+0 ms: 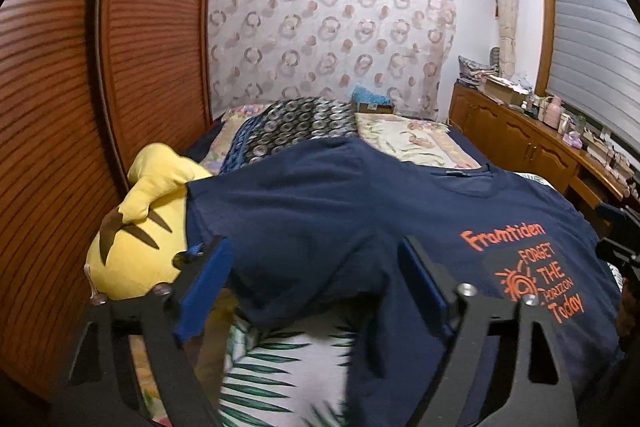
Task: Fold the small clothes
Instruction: 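Grasp the navy T-shirt's side edge by the plush toy with the left gripper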
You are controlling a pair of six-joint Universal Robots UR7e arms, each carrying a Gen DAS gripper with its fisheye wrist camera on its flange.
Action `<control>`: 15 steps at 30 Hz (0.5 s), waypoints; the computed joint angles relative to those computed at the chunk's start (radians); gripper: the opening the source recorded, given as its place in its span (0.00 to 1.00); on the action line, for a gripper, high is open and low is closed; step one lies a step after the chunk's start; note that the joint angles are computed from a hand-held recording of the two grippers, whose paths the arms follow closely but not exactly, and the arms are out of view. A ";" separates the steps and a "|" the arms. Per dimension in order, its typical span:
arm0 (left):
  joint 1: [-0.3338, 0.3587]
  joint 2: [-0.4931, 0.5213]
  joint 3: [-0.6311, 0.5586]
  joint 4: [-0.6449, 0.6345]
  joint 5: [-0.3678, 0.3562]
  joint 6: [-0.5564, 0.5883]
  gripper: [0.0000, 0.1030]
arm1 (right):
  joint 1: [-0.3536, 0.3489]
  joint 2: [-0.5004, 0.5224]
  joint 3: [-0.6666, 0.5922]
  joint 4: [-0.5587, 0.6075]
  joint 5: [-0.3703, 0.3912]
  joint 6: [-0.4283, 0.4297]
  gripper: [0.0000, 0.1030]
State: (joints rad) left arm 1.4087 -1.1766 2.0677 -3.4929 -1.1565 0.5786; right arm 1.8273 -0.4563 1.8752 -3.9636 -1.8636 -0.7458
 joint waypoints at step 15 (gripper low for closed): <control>0.104 0.062 -0.235 0.268 0.004 -0.092 0.43 | 0.003 0.012 -0.092 0.161 -0.005 0.005 1.00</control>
State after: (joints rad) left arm 1.5124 -1.1142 1.8323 -3.2253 -1.1523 0.4868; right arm 1.8300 -0.4438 1.7834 -3.8023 -1.8688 -0.7406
